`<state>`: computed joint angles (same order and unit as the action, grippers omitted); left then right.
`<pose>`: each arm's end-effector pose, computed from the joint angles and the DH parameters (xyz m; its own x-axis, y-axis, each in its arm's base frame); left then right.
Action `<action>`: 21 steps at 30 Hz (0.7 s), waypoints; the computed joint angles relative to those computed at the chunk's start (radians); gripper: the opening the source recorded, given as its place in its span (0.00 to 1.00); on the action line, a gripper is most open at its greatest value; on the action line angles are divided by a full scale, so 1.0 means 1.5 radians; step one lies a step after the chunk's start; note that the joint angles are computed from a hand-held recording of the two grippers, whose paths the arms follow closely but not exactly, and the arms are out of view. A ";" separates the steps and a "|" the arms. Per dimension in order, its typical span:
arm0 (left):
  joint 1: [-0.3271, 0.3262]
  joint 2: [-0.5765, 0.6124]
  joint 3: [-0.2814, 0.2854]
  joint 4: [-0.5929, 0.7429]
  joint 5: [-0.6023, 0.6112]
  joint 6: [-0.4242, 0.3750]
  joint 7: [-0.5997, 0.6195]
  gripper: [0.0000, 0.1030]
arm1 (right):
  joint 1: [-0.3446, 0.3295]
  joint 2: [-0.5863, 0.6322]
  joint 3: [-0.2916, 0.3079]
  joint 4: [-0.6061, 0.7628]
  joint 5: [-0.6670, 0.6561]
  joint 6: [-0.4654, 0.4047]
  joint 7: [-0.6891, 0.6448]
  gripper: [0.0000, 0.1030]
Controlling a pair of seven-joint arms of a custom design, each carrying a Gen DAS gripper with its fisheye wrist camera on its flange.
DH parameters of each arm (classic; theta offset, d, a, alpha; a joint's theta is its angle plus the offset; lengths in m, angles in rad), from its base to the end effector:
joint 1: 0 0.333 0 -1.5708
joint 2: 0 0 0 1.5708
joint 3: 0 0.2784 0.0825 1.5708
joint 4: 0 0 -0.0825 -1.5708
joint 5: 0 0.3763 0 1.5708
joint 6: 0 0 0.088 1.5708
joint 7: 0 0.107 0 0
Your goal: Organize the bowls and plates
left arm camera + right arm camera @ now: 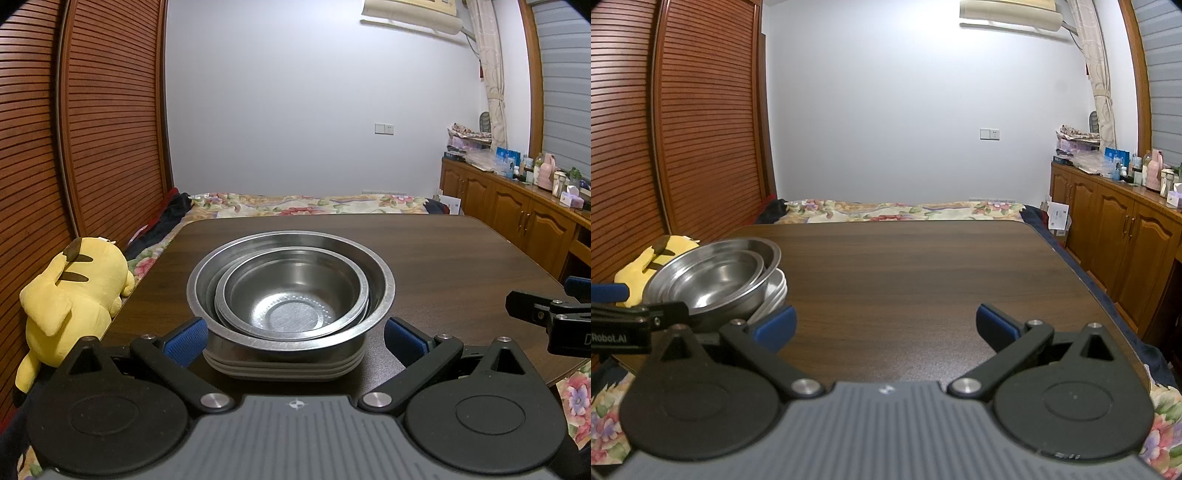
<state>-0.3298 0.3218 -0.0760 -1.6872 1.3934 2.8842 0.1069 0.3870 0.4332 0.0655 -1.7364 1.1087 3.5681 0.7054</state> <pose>0.5864 -0.3083 0.4438 -0.1417 -0.9896 -0.0254 -0.4485 0.0871 -0.8895 0.6179 0.1698 0.4159 0.0194 -0.9972 -0.0719 -0.3723 0.0595 -0.9262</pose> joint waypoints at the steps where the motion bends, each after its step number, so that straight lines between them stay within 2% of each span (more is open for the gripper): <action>1: 0.000 0.000 0.000 0.000 0.000 0.000 0.000 1.00 | 0.002 0.001 -0.001 0.001 0.003 0.000 -0.002 1.00; 21: 0.003 -0.003 0.001 -0.007 0.007 0.004 -0.007 1.00 | 0.001 0.003 0.001 0.003 0.007 0.000 -0.002 1.00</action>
